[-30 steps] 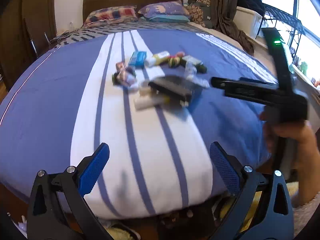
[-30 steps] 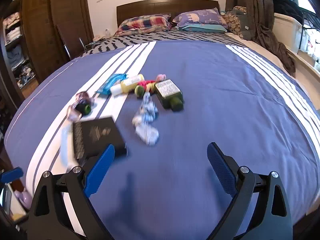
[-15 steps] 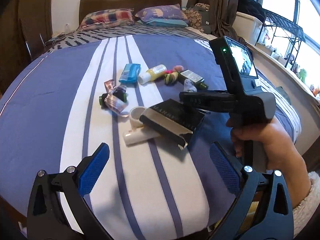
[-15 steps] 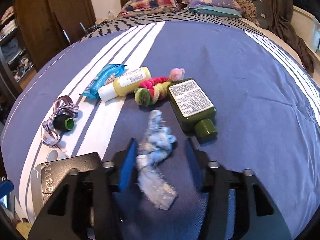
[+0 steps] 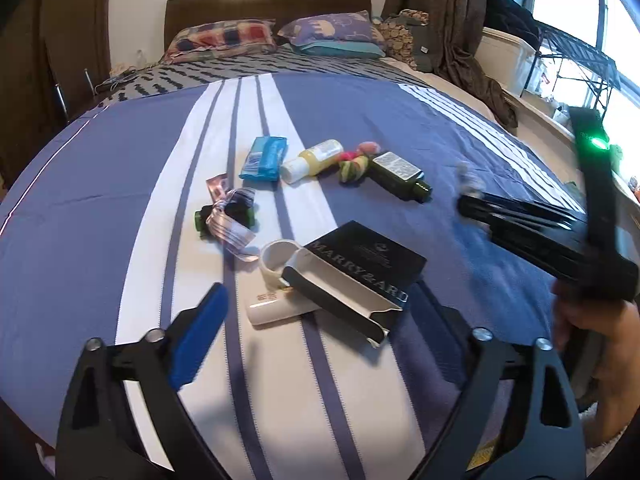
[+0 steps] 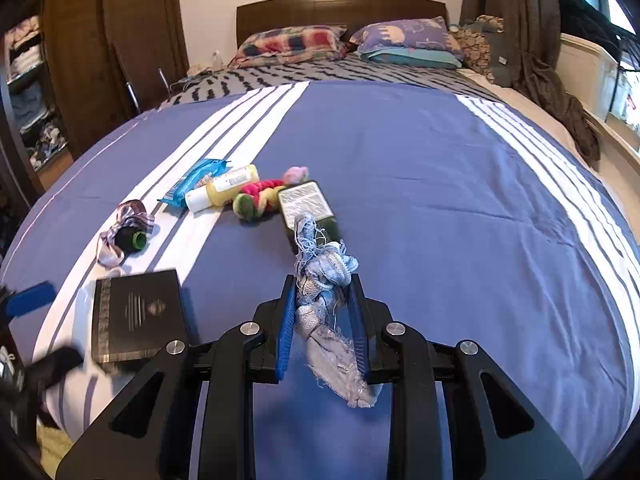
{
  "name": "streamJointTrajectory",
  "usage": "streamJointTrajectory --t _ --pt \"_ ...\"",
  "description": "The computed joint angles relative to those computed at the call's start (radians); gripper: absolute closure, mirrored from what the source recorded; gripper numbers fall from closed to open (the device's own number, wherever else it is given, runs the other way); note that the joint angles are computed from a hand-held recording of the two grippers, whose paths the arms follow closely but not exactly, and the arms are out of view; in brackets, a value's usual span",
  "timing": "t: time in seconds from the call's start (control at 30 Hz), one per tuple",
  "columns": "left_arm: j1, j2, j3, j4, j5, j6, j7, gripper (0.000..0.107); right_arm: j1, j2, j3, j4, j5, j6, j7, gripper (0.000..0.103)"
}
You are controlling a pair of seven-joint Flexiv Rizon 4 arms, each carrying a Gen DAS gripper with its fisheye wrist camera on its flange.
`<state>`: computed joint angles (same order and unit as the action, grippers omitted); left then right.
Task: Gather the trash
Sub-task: 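Grasp the frayed blue-white rag with the right gripper while the left reaches toward the black box, then grasp the black MARRY&ARD box with the left gripper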
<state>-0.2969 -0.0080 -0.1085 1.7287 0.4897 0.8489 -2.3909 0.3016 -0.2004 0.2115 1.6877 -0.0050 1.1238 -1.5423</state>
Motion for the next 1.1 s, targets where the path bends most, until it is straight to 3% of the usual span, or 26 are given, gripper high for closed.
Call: streamJointTrajectory --t 0.27,0.43,0.63,1.1 --pt "0.009 -0.005 0.006 0.017 -0.055 0.002 0.024 0.051 -0.024 0.074 0.001 0.093 0.034 0.047 -0.038 0.077" --pt "0.010 -0.023 0.012 0.035 -0.115 0.039 0.050 0.093 -0.020 0.104 -0.007 0.137 0.015 0.080 -0.031 0.077" --pt "-0.002 -0.043 0.016 0.012 -0.081 0.027 0.034 0.106 -0.022 0.128 -0.004 0.162 0.045 0.096 -0.045 0.077" --pt "-0.023 0.077 -0.036 -0.024 0.080 -0.088 -0.051 0.107 -0.001 0.240 -0.002 0.219 0.100 0.093 -0.084 0.077"
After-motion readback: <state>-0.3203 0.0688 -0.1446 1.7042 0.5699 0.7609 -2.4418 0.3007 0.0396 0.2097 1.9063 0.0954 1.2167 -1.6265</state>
